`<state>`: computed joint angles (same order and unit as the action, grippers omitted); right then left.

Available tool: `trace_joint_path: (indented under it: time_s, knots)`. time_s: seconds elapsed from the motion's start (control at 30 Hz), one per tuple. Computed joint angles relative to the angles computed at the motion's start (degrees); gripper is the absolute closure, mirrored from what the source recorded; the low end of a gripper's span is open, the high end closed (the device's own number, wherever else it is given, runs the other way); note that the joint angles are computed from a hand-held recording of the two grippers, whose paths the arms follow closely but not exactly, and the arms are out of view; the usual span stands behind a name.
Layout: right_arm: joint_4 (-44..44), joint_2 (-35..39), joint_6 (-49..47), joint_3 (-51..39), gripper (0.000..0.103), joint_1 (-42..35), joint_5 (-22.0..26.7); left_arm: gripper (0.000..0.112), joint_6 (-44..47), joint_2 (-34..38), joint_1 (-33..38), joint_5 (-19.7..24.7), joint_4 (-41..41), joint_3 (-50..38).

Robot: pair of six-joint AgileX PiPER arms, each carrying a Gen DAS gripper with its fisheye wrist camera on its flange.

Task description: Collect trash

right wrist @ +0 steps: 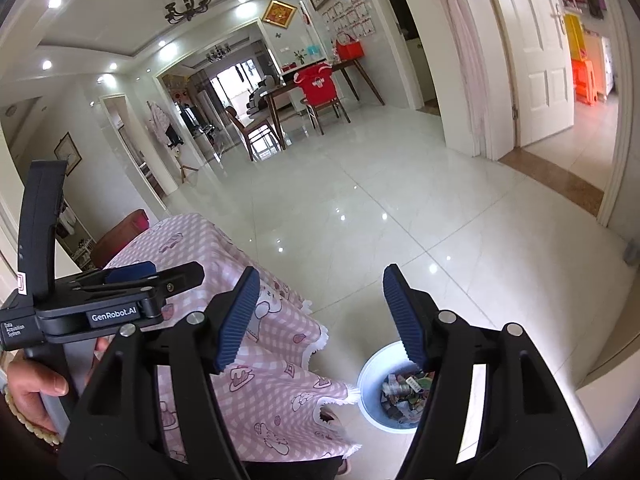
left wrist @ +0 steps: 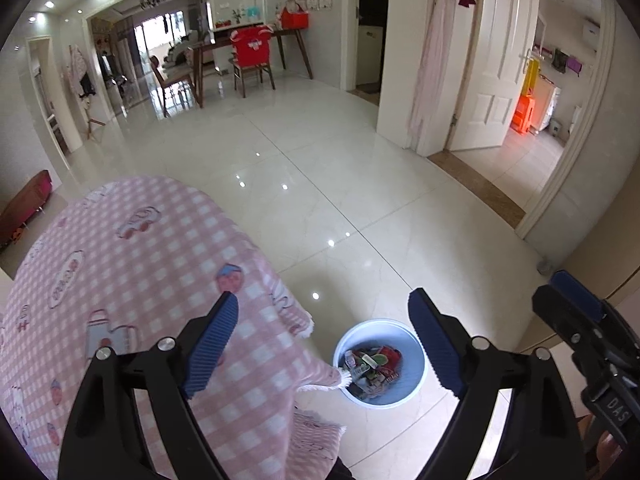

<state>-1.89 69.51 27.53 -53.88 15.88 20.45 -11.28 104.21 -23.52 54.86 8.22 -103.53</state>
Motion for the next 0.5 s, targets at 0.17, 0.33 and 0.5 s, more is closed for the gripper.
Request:
trace_joint_path:
  time_s: [0.17,0.33,0.5]
  knots:
    - [-16.7,-5.1,15.4,-1.8,0.034,7.4,5.1,0.025,-2.6,-7.5,-1.0,-1.3,3.7,4.9]
    - [-33.2,-9.1,29.4,-4.7,0.028,18.5,14.0,0.022,-7.6,-14.8,-4.1,-0.4,9.9,8.2]
    - [-45.9,-12.0,39.5,-7.4,0.024,31.7,25.4,0.018,-13.2,-23.4,-7.9,0.6,16.5,12.3]
